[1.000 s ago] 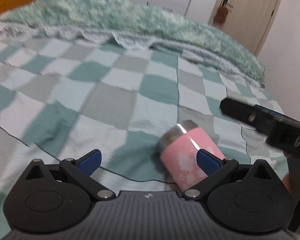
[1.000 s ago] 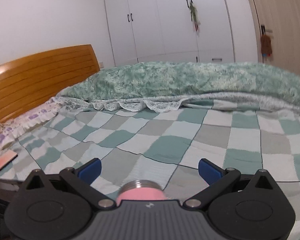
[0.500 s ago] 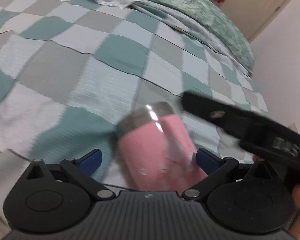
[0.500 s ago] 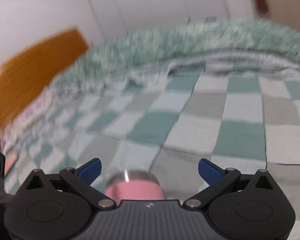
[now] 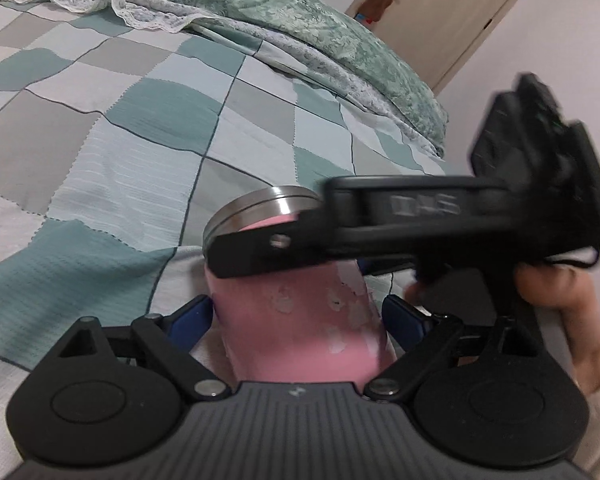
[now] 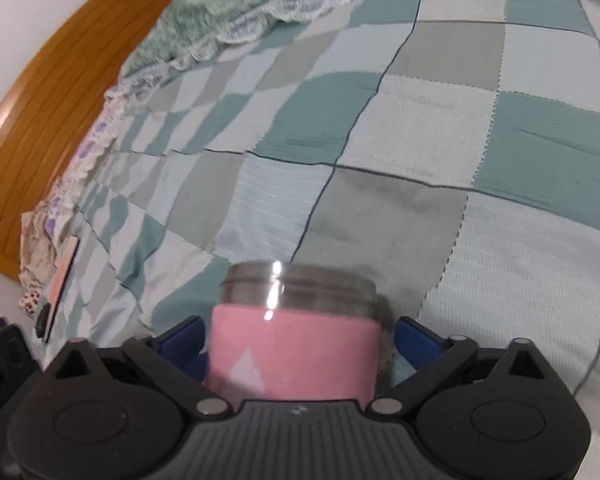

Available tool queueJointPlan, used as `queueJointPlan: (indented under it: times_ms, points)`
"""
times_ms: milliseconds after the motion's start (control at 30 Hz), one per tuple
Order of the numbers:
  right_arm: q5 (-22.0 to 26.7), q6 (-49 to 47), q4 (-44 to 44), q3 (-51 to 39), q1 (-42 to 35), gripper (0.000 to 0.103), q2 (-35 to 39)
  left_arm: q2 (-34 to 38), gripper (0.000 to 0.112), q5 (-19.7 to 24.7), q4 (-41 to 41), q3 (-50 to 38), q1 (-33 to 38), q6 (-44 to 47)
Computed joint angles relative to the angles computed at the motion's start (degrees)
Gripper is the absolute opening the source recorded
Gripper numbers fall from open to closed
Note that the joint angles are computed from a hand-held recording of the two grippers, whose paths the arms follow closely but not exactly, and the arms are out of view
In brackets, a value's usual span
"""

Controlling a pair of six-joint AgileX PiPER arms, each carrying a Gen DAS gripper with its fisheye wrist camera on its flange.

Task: Flip cup upright
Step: 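Close the right gripper around the pink cup's body, then rotate the pink cup rim-up with the right gripper and set it down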

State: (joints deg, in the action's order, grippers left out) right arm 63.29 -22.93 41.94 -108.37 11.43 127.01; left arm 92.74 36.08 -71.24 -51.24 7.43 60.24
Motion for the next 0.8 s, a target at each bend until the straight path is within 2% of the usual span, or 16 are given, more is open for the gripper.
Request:
queueJointPlan:
  times_ms: [33, 67, 100, 167, 200, 300, 433, 633, 767, 800]
  points:
    - [0.9, 1.2, -0.7, -2.0, 0.1, 0.092, 1.2, 1.0, 0.093, 1.4, 0.2, -0.7, 0.6, -0.8]
    - [1.8, 1.6, 0.3, -3.2, -0.3, 0.084, 2.1, 2.7, 0.096, 3.4, 1.0, -2.0, 1.5, -2.9]
    - [2.2, 1.7, 1.2, -3.6, -0.7, 0.084, 2.4, 4.0, 0.100, 4.6, 1.9, -3.2, 1.8, -5.1]
    - [1.4, 1.5, 2.1, -2.2, -1.2, 0.084, 1.7, 5.5, 0.098, 6.0, 2.4, -4.3, 2.2, -6.5]
    - [0.6, 0.5, 2.8, -1.1, -1.4, 0.084, 1.3, 4.9, 0.089, 5.9, 0.9, -3.6, 2.1, -4.1]
    - [-3.4, -3.1, 6.0, 5.1, -1.8, 0.084, -2.2, 0.4, 0.088, 1.8, 0.3, -0.4, 0.5, -0.2]
    - [-9.3, -9.6, 10.8, 17.0, -1.8, 0.084, -11.6, -7.3, 0.087, 3.0, 1.2, 3.3, 2.0, 1.0]
    - [-22.7, -16.3, 14.7, 36.1, 4.5, 0.084, -29.1, -19.8, 0.087, 11.6, 8.2, 8.3, 9.4, -2.0]
    - [-38.5, -13.1, 8.6, 48.0, 13.7, 0.083, -39.5, -32.8, 0.093, 17.0, 14.8, 14.8, 18.6, -1.3]
    - [-42.5, -10.4, 5.8, 50.7, 16.0, 0.083, -41.4, -36.3, 0.095, 21.0, 14.4, 16.6, 23.7, 2.1]
